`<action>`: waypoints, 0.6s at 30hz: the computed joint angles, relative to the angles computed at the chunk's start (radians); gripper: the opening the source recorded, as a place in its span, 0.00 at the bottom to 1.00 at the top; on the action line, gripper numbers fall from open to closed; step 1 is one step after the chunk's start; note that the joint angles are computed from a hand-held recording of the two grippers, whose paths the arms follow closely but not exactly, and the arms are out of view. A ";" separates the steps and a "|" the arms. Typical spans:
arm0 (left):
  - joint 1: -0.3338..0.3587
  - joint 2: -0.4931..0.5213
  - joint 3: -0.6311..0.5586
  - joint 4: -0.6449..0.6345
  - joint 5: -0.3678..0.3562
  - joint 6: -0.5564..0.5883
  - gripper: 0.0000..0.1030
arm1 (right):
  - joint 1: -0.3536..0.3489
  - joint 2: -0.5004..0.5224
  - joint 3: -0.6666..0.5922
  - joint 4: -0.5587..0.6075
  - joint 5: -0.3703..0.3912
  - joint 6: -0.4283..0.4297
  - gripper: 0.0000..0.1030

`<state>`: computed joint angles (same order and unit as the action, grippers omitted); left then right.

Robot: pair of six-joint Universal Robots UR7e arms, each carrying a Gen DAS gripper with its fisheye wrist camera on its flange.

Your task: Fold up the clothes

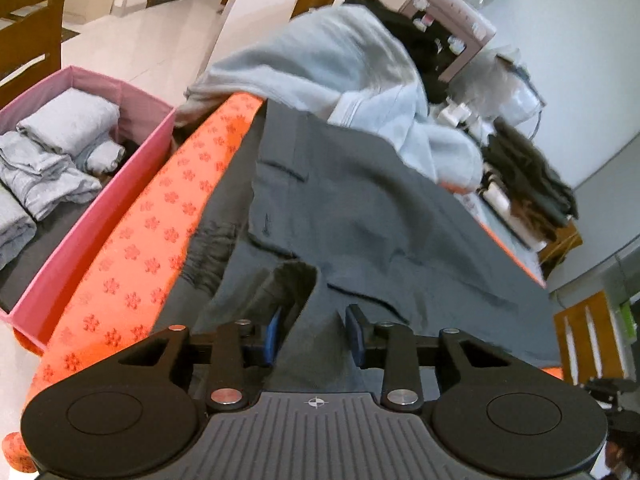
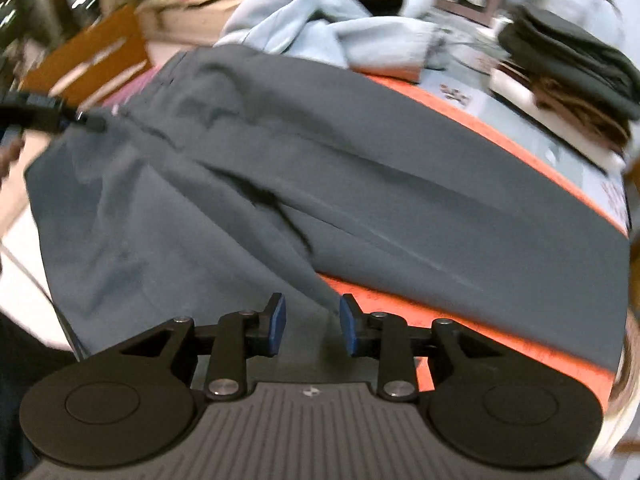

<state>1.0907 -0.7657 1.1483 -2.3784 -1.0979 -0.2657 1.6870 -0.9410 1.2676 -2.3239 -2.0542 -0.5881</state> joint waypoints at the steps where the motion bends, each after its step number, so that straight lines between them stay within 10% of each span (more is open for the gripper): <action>1: -0.001 0.005 -0.001 0.002 0.010 -0.001 0.36 | -0.008 0.010 -0.027 0.045 0.012 -0.024 0.33; 7: -0.015 0.006 0.043 -0.105 0.050 0.054 0.13 | -0.038 0.068 -0.119 0.215 0.019 -0.140 0.33; 10: -0.022 0.002 0.055 -0.160 0.057 0.069 0.11 | -0.044 0.065 -0.122 0.238 0.015 -0.145 0.04; 18: -0.026 0.045 -0.012 -0.131 0.067 0.084 0.16 | -0.052 0.013 -0.089 0.176 0.006 -0.066 0.02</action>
